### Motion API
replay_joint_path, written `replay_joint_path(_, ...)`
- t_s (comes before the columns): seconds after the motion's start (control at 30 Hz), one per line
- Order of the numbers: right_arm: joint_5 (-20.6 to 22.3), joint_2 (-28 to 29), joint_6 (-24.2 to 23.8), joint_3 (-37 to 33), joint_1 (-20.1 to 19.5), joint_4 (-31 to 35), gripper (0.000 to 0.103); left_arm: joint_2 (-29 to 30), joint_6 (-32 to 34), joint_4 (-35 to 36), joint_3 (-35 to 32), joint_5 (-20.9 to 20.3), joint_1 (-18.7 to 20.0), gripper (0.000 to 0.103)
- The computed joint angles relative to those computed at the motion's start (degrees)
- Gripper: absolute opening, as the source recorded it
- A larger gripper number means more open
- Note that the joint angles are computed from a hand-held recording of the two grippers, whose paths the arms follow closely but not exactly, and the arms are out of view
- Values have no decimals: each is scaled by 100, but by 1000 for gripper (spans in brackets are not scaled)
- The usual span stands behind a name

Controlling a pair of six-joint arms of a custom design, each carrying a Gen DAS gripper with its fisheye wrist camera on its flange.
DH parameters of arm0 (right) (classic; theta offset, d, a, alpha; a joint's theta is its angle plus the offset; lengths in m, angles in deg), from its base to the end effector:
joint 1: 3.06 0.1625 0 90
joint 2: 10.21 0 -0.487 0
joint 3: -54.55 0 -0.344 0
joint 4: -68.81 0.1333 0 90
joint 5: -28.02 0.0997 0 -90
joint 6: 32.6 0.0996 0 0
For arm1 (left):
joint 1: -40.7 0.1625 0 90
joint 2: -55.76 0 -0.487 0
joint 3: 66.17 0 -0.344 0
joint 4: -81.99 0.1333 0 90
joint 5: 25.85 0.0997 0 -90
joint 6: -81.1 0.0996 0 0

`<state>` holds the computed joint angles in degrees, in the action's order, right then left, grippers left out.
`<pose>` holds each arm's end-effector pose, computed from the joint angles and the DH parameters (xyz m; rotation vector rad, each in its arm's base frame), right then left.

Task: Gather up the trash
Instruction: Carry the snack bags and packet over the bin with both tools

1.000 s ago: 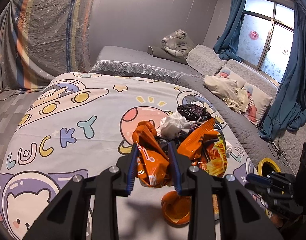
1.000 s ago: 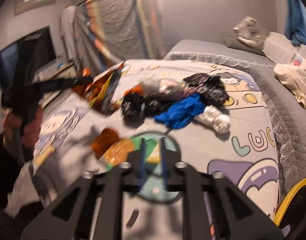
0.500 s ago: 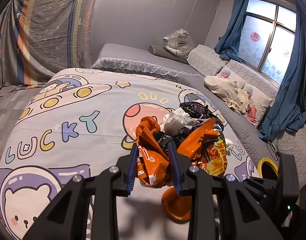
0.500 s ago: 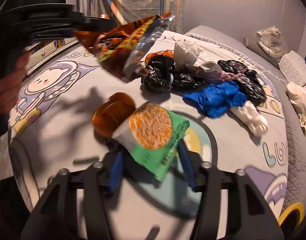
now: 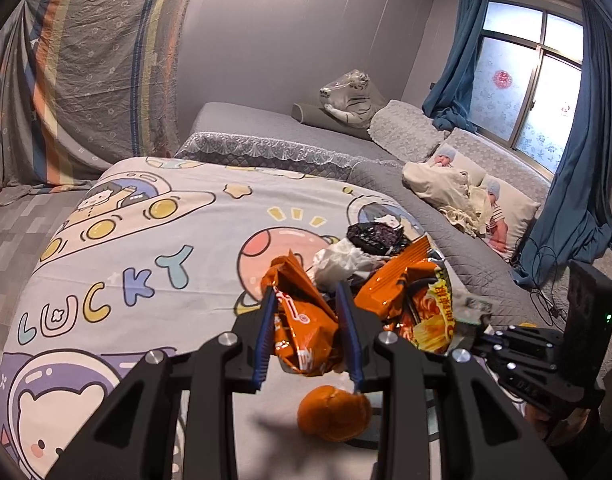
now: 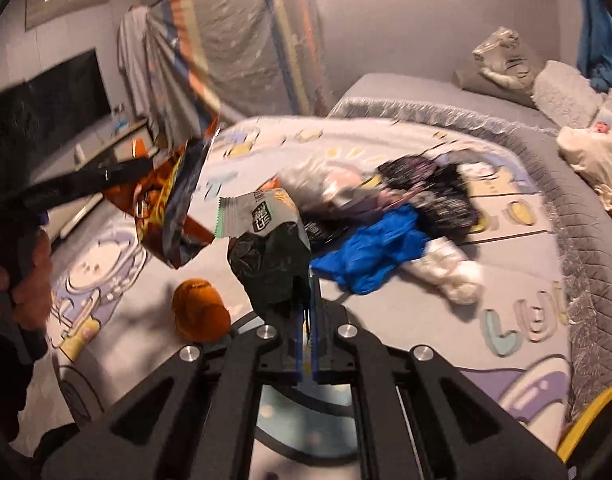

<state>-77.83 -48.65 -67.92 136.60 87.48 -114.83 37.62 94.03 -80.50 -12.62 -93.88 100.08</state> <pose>0.1133 -0.7670 0.2429 0.6030 -2.3808 0.9894 -0.3006 -0.8428 0.1012 0.8394 2.5758 -0.9766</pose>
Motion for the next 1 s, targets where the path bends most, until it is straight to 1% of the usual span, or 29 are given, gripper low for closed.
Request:
replay_joint_path(0.07, 18, -186, 11, 252, -19, -343, 2, 18, 29, -27, -33, -77, -56, 28)
replay_joint_path(0.1, -23, -365, -1, 459, -39, -647, 2, 34, 32, -32, -64, -123, -89, 28)
replay_joint_path(0.17, -40, -435, -26, 563, -57, -878, 2, 63, 54, 21, -133, -243, -140, 28)
replay_joint_path(0.23, -129, -704, -27, 905, -104, -1484, 2, 97, 146, 23, -179, -343, -224, 28)
replay_joint_path(0.4, -349, -1173, -19, 1474, -217, -2378, 2, 302, 345, 223, -450, -698, -439, 28)
replay_joint_path(0.43, -444, -1285, -23, 1631, -244, -2661, 2, 360, 375, 299, -537, -783, -479, 28)
replay_joint_path(0.53, -706, -1519, -58, 1965, -309, -3194, 2, 562, 487, 528, -807, -1039, -608, 28)
replay_joint_path(0.67, -1095, -1788, -46, 2336, -433, -3741, 2, 891, 595, 923, -1251, -1368, -770, 28)
replay_joint_path(0.9, -1830, -2192, 57, 2888, -741, -4443, 2, 1636, 716, 1954, -2321, -1925, -1010, 28)
replay_joint_path(1.0, -2026, -2266, 105, 3061, -846, -4663, 2, 1925, 795, 2357, -2752, -2078, -1084, 28)
